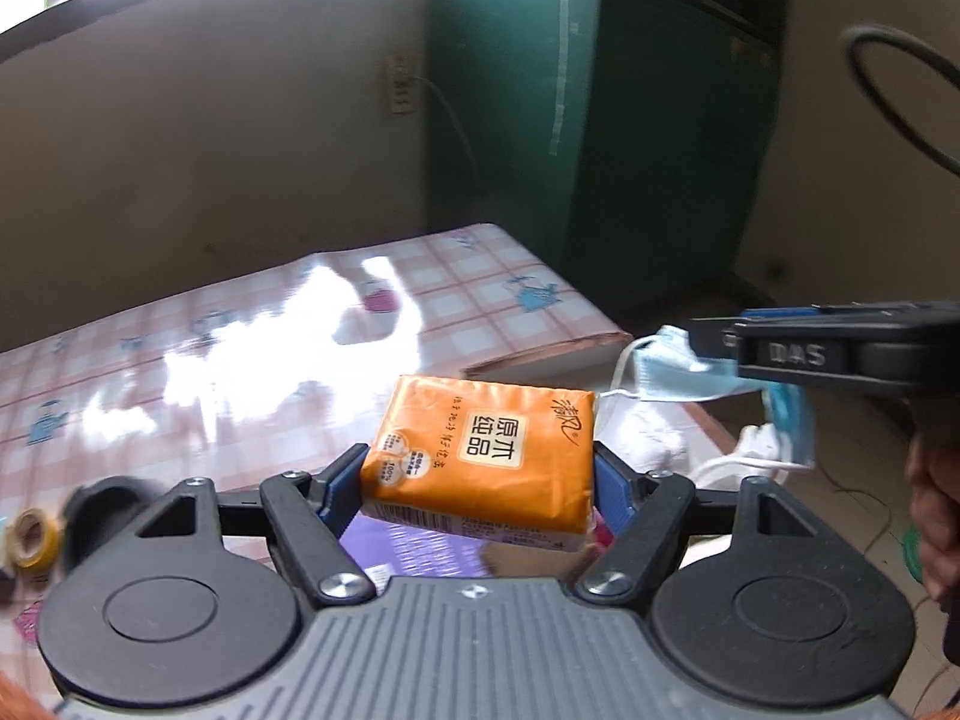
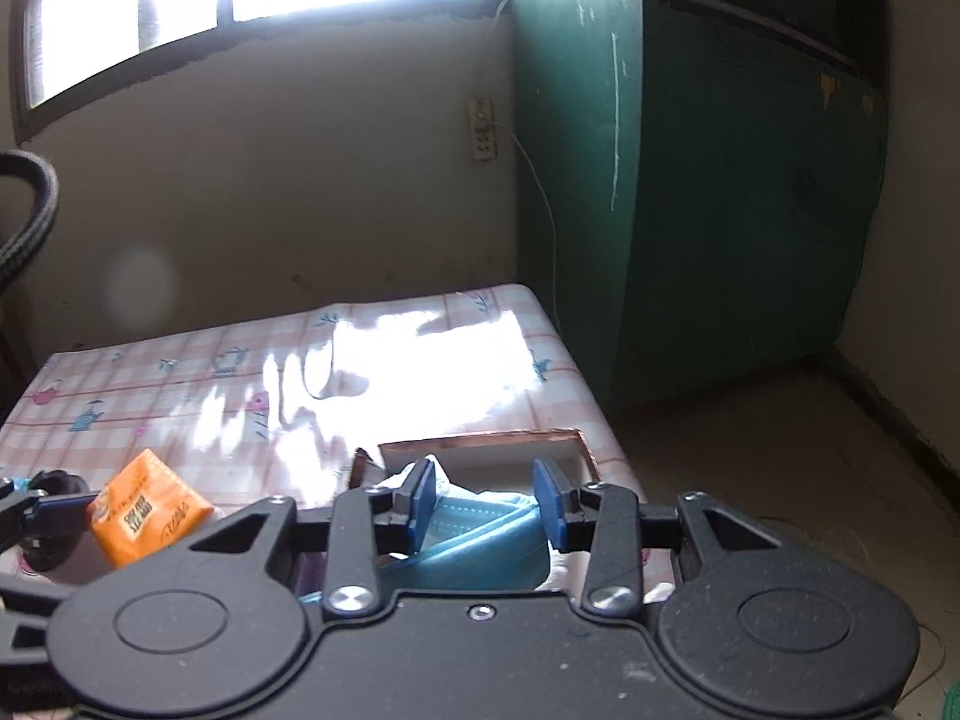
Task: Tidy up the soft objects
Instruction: 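Lower the tissue pack and mask into the box and open both grippers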
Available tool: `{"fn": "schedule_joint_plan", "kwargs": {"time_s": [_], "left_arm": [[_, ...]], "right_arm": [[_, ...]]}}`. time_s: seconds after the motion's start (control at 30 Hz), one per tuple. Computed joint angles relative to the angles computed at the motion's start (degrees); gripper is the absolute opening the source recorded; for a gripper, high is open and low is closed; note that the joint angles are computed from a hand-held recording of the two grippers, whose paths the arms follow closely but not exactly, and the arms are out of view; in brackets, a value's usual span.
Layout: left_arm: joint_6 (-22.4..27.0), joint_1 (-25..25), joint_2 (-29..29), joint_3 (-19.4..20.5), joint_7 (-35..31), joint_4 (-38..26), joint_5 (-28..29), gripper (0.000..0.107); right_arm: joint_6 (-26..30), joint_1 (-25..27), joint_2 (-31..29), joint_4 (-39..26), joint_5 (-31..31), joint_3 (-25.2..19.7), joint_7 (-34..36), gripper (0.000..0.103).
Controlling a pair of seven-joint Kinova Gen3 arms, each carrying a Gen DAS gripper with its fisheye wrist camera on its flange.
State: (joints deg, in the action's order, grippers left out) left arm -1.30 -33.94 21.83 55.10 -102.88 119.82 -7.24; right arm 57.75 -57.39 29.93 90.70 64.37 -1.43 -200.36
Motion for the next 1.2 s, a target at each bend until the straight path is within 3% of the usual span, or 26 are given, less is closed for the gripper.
{"fn": "schedule_joint_plan", "kwargs": {"time_s": [0.27, 0.4, 0.47, 0.53, 0.63, 0.83, 1.03, 1.2], "left_arm": [[-0.40, 7.59, 3.09, -4.27, 0.23, -1.87, -0.83, 0.078], [-0.51, 5.52, 5.69, -0.91, -0.95, -1.54, -2.53, 0.080], [0.95, 3.80, 7.00, 1.42, -1.96, -1.95, -2.74, 0.087], [0.43, 2.42, 7.43, 2.78, -2.84, -1.50, -2.11, 0.093], [0.42, 1.05, 7.41, 3.98, -3.65, -1.27, -1.54, 0.094], [0.07, -1.09, 3.60, 4.29, -1.81, -0.34, 0.00, 0.096], [2.10, 2.28, -3.71, -3.61, 0.97, -0.61, 4.46, 0.097], [1.83, -4.10, -6.27, -0.80, 0.74, 0.76, 6.11, 0.097]], "right_arm": [[-2.87, 3.26, 0.11, 0.84, -1.19, 0.49, 2.02, 0.046], [-5.88, 4.63, 0.18, 1.31, -1.13, 1.14, 2.40, 0.050], [-7.03, 4.61, 0.07, 1.88, -0.51, 1.58, 1.54, 0.067], [-6.71, 4.24, 0.12, 1.86, -0.09, 1.85, 1.06, 0.067], [-6.29, 3.43, -0.54, 2.39, 0.73, 1.72, 0.00, 0.067], [-1.50, 0.88, -0.78, 1.38, 1.56, 0.71, -1.52, 0.068], [3.65, -2.01, 0.05, -1.80, 1.14, -0.61, 0.38, 0.072], [4.31, -3.88, 1.27, -4.74, 1.21, -1.02, 1.54, 0.075]]}}
